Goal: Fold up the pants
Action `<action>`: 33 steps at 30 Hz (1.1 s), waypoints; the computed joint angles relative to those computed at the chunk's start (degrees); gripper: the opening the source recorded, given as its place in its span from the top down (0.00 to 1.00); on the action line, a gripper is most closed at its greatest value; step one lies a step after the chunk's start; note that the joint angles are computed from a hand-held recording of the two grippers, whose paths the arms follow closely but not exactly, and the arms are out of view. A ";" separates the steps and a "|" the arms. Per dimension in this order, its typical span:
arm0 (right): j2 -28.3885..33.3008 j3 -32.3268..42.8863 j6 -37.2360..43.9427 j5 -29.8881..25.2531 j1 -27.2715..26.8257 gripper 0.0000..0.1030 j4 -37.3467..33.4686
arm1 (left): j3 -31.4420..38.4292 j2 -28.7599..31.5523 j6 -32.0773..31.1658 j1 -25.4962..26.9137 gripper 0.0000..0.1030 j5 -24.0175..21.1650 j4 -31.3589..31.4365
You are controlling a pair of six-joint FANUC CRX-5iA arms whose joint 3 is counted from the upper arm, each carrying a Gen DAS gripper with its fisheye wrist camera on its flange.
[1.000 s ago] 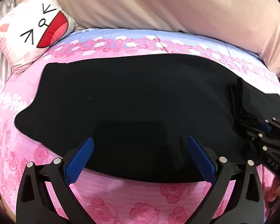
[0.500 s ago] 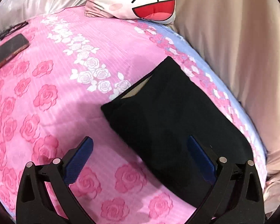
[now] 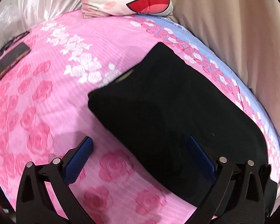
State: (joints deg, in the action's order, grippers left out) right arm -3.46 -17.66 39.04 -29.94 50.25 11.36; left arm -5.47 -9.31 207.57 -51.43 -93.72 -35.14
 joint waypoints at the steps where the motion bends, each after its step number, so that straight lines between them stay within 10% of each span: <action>1: -1.39 -1.86 -3.05 0.60 -0.01 0.85 3.73 | 0.16 0.08 0.33 -0.16 0.05 0.72 0.26; 12: -12.07 -12.31 -16.88 -8.14 -2.93 0.85 22.44 | 9.87 8.61 -9.49 -2.48 0.05 3.11 0.65; 16: -11.43 -10.03 -6.99 -15.74 -5.56 0.61 15.43 | 10.93 10.53 -10.23 -2.35 0.05 3.06 1.08; 21: -15.06 -17.41 -27.43 -27.22 5.90 0.40 45.83 | 10.16 11.11 -10.15 -0.95 0.05 2.53 3.43; 23: -16.36 -17.71 -23.42 -20.77 8.75 0.36 46.84 | 9.89 11.24 -9.62 -1.01 0.05 2.55 3.25; 27: -9.28 -9.13 -1.07 -11.32 13.03 0.37 26.83 | 11.31 12.75 -10.94 -1.05 0.05 1.06 3.21; 30: -1.38 -4.64 5.32 -12.78 13.91 0.40 24.24 | 10.67 11.94 -11.02 -1.98 0.05 2.08 2.82; 33: 1.81 -2.44 4.64 -12.17 12.27 0.83 23.69 | 9.97 11.04 -10.85 -3.04 0.05 1.96 2.27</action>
